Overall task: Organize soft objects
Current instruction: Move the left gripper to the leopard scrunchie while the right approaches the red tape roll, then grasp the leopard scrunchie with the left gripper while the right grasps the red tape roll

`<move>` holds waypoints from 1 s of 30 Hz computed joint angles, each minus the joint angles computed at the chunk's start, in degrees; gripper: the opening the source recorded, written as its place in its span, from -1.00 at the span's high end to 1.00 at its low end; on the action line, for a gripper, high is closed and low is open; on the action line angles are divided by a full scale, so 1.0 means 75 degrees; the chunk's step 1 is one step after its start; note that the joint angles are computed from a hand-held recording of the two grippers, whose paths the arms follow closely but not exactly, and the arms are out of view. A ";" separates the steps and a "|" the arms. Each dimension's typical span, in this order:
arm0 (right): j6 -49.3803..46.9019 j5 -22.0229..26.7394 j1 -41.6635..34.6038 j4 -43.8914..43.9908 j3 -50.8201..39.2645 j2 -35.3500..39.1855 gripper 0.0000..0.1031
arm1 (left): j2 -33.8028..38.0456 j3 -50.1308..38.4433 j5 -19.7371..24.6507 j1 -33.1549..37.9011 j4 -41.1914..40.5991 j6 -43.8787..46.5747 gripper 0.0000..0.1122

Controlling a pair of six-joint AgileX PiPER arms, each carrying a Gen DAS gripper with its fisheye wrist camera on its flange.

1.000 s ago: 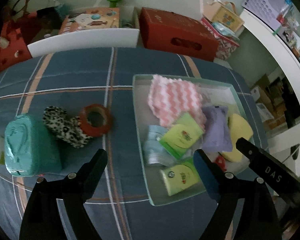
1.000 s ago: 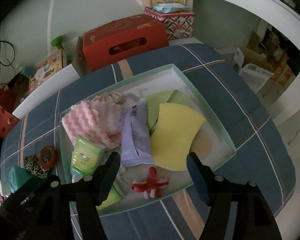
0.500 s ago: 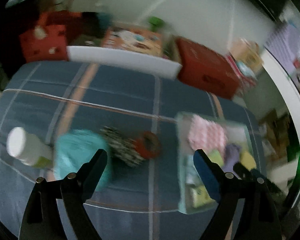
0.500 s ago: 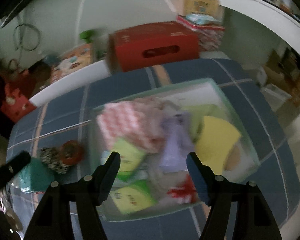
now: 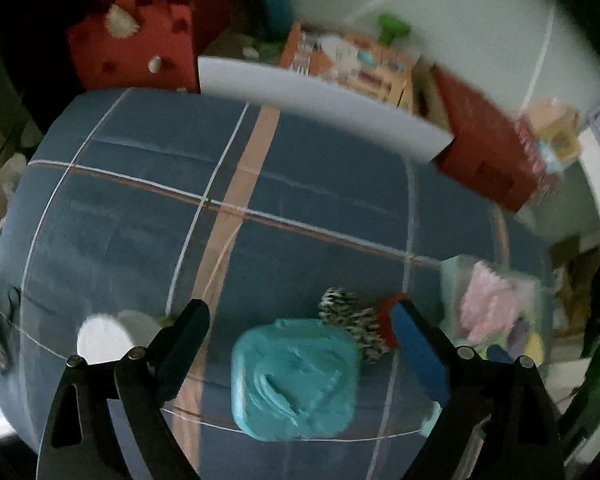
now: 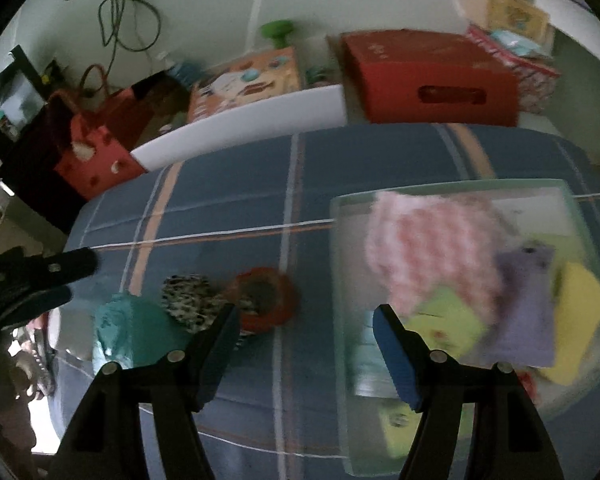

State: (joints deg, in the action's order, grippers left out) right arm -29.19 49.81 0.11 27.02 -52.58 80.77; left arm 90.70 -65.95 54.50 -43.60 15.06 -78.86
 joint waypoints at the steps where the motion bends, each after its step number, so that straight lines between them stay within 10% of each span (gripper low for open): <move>1: 0.0095 -0.0007 0.0137 0.0036 -0.0051 0.0102 -0.41 | 0.0220 -0.0204 0.0126 0.0253 -0.0311 0.0605 -0.65; 13: 0.0998 -0.0500 0.0968 0.0192 -0.0180 0.1396 -0.40 | 0.1872 -0.1178 0.0137 0.1939 -0.2836 0.3850 -0.65; 30: 0.1137 -0.0594 0.0819 0.0408 -0.0355 0.2065 -0.37 | 0.3948 -0.3300 0.1327 0.1757 -0.3232 0.5009 -0.51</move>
